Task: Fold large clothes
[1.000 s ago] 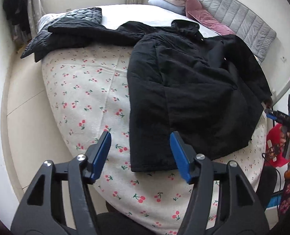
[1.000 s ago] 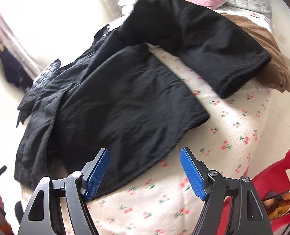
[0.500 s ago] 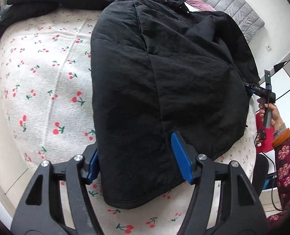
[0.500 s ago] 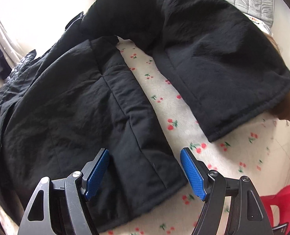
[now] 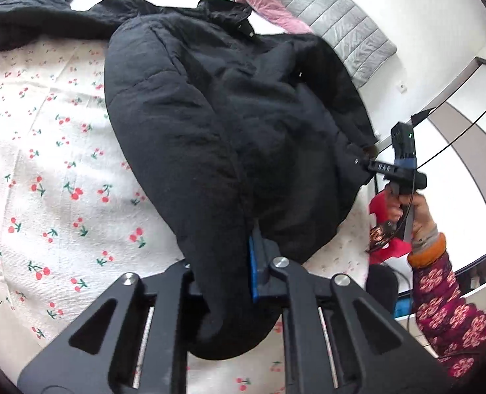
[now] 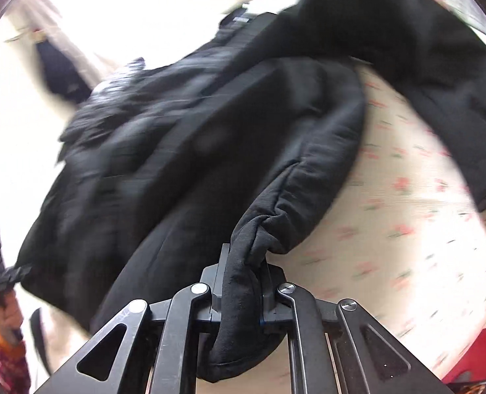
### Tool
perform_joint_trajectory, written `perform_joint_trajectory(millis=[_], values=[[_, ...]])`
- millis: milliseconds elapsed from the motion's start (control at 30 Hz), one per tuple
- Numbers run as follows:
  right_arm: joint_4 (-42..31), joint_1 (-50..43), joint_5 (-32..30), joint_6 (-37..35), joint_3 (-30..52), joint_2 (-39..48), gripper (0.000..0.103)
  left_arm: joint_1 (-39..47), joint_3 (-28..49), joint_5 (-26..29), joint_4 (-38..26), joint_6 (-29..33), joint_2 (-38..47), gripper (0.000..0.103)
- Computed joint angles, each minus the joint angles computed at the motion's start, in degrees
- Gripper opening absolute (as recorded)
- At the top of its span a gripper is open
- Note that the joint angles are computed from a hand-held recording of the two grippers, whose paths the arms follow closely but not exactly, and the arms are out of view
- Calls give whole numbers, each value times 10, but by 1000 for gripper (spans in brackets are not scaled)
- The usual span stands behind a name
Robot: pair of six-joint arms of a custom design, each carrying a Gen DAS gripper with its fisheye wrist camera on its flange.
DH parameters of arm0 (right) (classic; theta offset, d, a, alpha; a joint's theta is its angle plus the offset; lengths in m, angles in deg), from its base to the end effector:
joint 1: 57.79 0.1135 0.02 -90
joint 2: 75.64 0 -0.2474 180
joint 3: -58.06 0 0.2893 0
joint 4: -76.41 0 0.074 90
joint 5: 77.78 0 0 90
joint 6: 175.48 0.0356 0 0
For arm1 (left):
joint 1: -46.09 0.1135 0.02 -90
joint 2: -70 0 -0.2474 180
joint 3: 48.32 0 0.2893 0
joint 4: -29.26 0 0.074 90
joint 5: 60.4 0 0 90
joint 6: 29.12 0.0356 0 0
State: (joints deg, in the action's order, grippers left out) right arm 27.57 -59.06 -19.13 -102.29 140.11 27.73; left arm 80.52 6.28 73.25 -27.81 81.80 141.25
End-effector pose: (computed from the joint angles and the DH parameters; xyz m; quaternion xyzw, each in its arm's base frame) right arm 0.3825 0.0100 0.1508 -0.1743 0.9334 0.2368 0.2056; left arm 0.2165 0.1186 0.1691 -0.0558 0.9188 -0.2649 0.2873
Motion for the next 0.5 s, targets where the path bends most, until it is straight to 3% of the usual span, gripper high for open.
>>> perform_joint_trajectory(millis=[200,333,433,500], values=[[-50,9,-119,23,-75,-223,10,86,77,131,-107,4,-75,12],[-87,-60,-168,64,-38,-300,10,164,167,180,-181,37,-56,12],[-108,-134,-172,79,-4,-295,10,202,206,158,-187,20,-35,12],[-131,-177,-147,74,10,-278,10,215,225,93,-204,30,-9,13]])
